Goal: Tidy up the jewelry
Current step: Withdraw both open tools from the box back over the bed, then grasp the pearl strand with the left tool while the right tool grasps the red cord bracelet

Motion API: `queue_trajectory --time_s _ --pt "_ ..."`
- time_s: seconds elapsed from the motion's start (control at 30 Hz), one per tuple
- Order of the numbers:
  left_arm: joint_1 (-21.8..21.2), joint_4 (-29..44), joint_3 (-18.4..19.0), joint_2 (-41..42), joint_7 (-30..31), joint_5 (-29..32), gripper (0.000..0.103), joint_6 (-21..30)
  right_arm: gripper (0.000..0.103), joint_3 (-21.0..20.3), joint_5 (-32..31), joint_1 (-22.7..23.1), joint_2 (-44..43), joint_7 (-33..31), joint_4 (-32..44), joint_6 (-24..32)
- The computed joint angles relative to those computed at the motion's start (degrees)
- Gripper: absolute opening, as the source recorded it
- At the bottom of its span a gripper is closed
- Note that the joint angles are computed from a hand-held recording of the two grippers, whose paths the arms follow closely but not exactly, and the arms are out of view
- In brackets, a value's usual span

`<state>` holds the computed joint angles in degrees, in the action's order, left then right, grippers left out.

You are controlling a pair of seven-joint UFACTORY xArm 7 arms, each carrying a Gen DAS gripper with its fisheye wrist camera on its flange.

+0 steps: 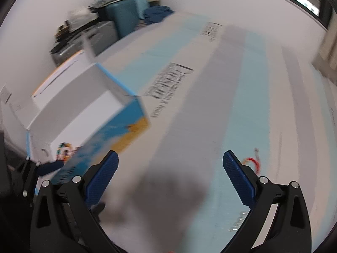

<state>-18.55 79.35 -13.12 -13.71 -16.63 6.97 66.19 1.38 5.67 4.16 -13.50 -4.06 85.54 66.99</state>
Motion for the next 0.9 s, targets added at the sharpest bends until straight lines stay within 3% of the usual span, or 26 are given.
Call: queue_trajectory --time_s 0.17,0.37,0.73,0.9 --pt "-3.3 1.3 -3.4 4.2 -2.1 1.7 0.097 -2.2 0.095 -3.4 0.2 -3.0 0.2 -2.8 -1.9 -0.1" --pt "-8.2 3.5 -4.6 10.1 -4.6 3.4 0.097 -4.4 0.095 -6.0 1.0 -6.9 2.2 -5.8 -3.4 0.0" --pt "-16.7 8.0 -3.8 20.8 -6.7 6.1 0.096 -8.4 0.095 -7.2 2.9 -11.6 8.7 -10.3 -3.6 0.6" --pt "-19.7 11.1 -3.0 25.3 -5.6 6.2 0.094 -9.8 0.085 -7.0 4.6 -12.8 11.3 -12.1 -3.9 0.8"
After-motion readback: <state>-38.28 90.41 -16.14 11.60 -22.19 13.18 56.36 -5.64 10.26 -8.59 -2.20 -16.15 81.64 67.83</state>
